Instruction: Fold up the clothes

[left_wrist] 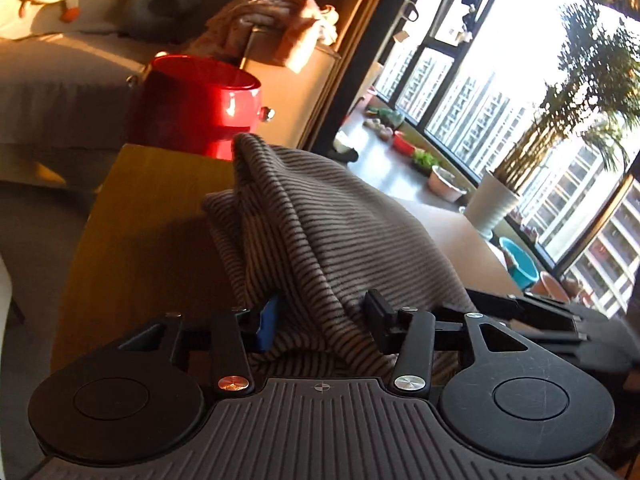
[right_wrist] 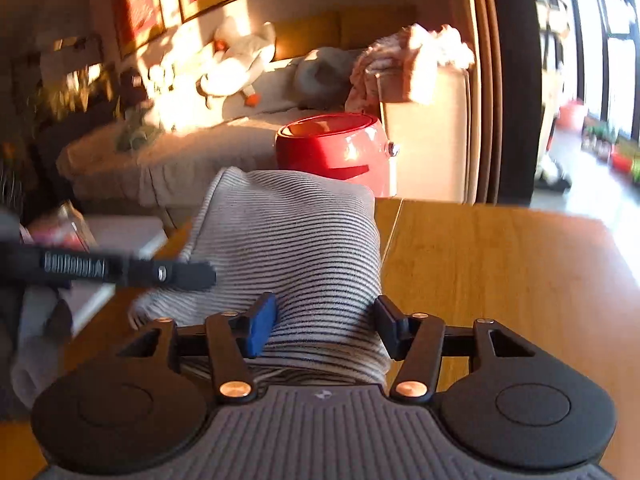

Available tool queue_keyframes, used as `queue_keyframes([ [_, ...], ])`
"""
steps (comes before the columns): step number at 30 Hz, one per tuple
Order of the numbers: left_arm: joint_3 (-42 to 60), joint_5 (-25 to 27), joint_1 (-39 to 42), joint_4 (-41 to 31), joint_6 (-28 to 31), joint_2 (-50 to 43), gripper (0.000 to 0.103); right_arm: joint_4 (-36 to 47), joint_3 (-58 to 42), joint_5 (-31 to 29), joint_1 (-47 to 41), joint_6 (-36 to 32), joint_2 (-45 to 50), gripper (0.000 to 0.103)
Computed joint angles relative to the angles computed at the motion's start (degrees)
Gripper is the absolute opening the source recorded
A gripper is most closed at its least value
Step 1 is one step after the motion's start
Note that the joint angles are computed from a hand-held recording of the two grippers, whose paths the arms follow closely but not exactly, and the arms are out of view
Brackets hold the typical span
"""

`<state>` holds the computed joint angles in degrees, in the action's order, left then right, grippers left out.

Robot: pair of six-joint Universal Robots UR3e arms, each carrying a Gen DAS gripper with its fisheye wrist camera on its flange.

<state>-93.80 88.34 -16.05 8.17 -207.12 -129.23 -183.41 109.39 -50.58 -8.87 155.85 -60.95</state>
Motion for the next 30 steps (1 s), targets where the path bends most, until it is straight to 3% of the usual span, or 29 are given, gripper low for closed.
queue_keyframes([
  [3,-0.14,1.96,-0.85,-0.02,-0.71,0.35,0.052,-3.83,4.67,1.56,-1.45,0.39,-2.65,0.065],
  [5,-1.14,2.12,-0.83,0.85,-1.53,0.69,0.052,-4.57,8.28,3.33,-2.38,-3.51,-4.42,0.072],
  [8,-1.83,1.44,-0.39,1.75,-2.08,0.66,0.052,-7.76,13.29,1.54,-2.00,-9.97,-5.41,0.072],
  [12,-1.16,1.52,-0.40,1.19,-1.09,0.34,0.052,-11.04,11.18,-2.80,-0.88,-6.80,-3.34,0.068],
  [15,-1.13,1.49,-0.32,1.45,-1.03,0.02,0.053,-5.97,7.36,-6.06,-0.76,-4.34,-2.46,0.067],
  [18,-1.50,2.94,-1.12,2.38,-1.44,-0.13,0.053,1.90,6.85,-4.37,-2.38,-8.45,-3.42,0.069],
  [21,-1.94,8.40,-4.19,3.06,-3.86,0.30,0.054,-1.37,12.32,-2.32,-5.06,-9.37,-5.25,0.078],
  [23,-2.25,14.82,-8.00,2.30,-5.77,1.21,0.068,-3.60,16.36,-0.25,-7.35,-9.45,-7.02,0.098],
  [26,-4.63,22.02,-13.88,1.11,-11.21,3.31,0.083,-5.46,21.06,1.09,-9.94,-10.04,-8.97,0.103],
  [30,-5.01,29.16,-21.94,-7.75,-20.88,4.45,0.096,-5.22,26.84,0.92,-12.65,-10.53,-13.15,0.103],
])
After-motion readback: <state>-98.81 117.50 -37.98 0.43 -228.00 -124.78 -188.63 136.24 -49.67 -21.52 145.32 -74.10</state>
